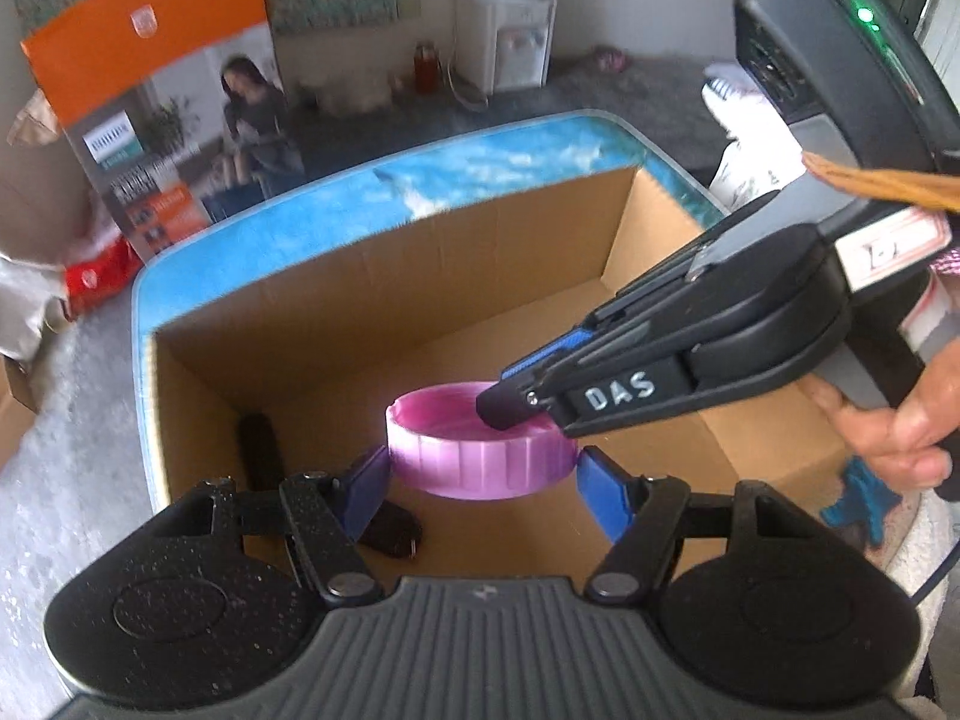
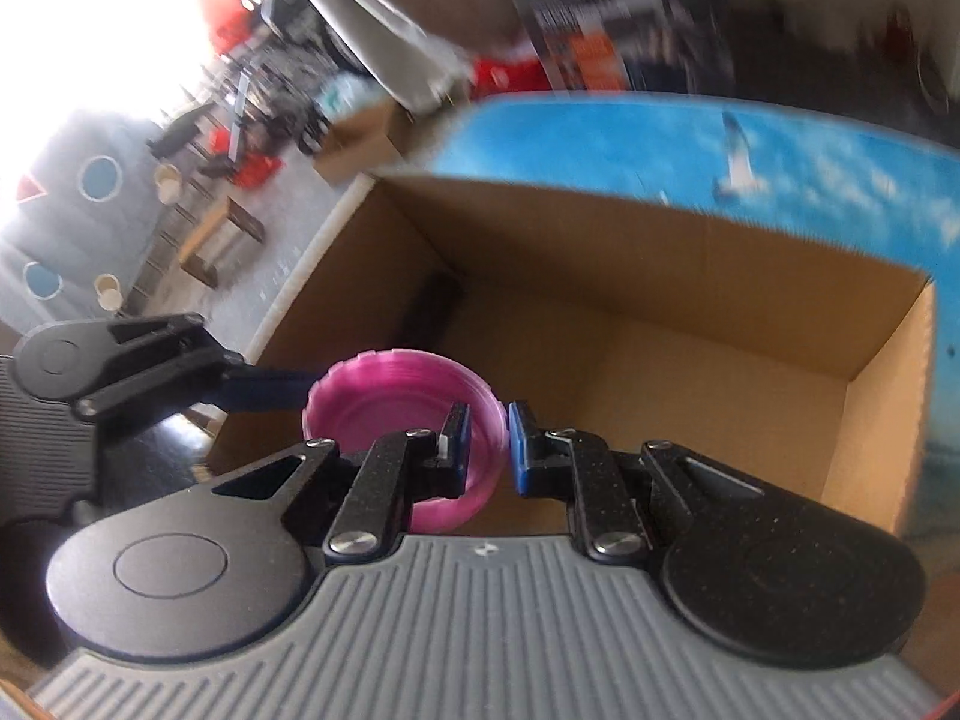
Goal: Organize rigid objects
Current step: 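Carry the pink bowl into the box and release it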
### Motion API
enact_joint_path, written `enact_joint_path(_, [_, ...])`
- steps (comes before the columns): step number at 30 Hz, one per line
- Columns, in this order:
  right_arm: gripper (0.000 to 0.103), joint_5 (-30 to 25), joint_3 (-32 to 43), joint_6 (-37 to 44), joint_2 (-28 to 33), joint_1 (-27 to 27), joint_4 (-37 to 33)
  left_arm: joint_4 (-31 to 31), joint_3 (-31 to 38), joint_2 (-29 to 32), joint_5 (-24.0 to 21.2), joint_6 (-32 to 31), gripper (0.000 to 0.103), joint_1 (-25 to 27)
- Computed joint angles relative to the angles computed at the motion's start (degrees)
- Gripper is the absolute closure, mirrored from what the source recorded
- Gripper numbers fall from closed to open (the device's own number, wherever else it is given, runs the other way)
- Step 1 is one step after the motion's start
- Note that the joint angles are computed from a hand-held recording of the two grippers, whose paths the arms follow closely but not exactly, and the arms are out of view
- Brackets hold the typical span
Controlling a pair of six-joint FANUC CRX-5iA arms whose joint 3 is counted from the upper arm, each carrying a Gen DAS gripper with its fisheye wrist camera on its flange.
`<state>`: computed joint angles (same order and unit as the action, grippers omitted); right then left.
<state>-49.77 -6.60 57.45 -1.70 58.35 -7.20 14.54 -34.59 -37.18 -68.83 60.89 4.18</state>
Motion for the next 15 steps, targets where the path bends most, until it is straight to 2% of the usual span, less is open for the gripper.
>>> enact_joint_path(8, [0.091, -2.28, 1.48, 3.68, 6.12, -2.43, -3.02, -4.38, 1.92, 9.38, 0.83, 2.8, 0.033, -3.87])
enact_joint_path(15, [0.091, -5.52, 3.56, 6.45, 9.31, -1.6, -1.64, -8.79, 4.49, 13.99, -1.45, 4.95, 0.033, -6.05])
